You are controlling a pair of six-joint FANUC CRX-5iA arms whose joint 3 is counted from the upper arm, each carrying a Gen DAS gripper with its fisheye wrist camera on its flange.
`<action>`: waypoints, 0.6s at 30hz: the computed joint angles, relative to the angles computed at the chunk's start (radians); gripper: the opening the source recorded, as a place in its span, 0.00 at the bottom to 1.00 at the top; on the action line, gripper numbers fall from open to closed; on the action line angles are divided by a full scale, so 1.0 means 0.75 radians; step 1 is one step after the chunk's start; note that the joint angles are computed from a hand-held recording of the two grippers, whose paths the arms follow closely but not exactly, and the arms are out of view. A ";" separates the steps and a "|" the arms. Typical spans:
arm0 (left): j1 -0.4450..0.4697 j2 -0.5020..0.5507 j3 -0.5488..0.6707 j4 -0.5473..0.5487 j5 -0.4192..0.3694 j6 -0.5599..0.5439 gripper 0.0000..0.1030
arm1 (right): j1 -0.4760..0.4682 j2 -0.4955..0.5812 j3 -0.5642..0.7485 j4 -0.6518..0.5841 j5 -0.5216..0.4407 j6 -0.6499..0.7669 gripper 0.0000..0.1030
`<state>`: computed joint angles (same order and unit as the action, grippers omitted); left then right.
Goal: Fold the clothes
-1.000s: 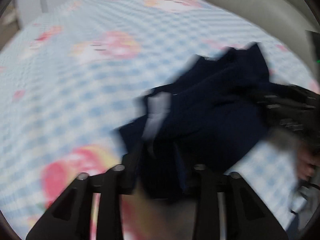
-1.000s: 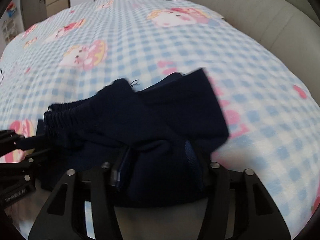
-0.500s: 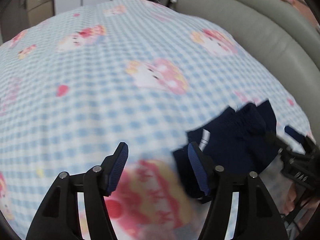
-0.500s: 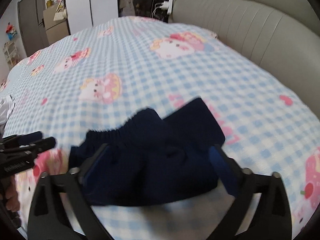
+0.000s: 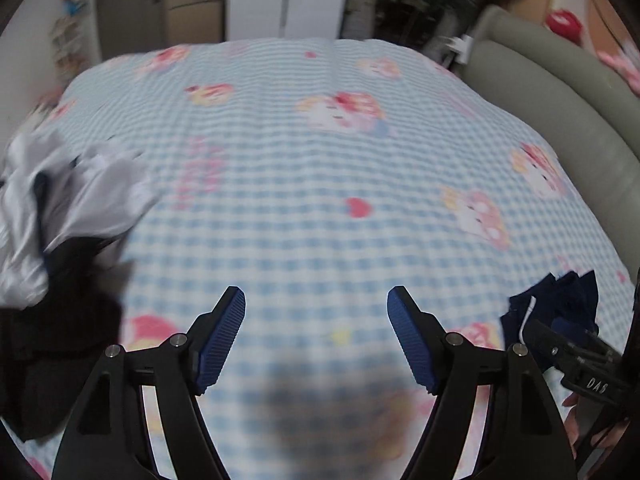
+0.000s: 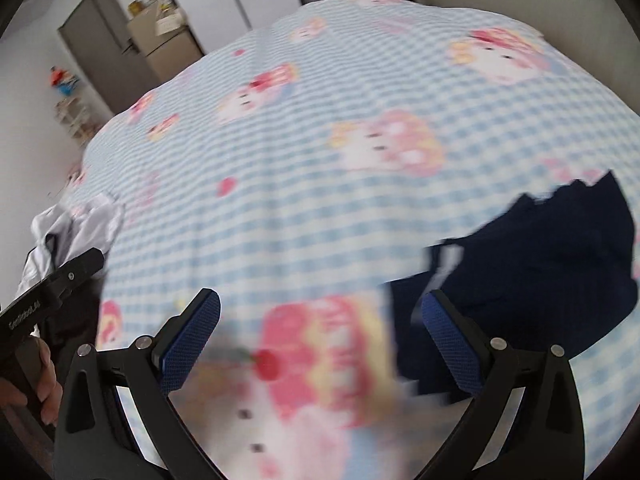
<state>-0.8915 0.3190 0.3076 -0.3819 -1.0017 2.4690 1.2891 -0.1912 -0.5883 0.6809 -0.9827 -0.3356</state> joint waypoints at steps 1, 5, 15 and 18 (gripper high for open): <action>0.016 -0.045 -0.056 0.007 0.009 0.014 0.73 | 0.011 0.033 0.031 -0.007 0.004 0.008 0.99; 0.009 -0.158 -0.163 -0.021 -0.019 0.016 0.73 | 0.077 0.123 0.123 -0.014 -0.030 0.001 0.99; -0.222 -0.425 -0.394 -0.203 -0.117 0.282 0.74 | 0.357 0.297 0.409 -0.003 -0.320 0.108 0.99; -0.332 -0.474 -0.420 -0.289 -0.176 0.390 0.74 | 0.443 0.323 0.448 0.015 -0.388 0.132 0.99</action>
<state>-1.1401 -0.0365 -0.0071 -0.5989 -1.1337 2.7618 1.6212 0.0508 -0.2525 0.6924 -1.2734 -0.2365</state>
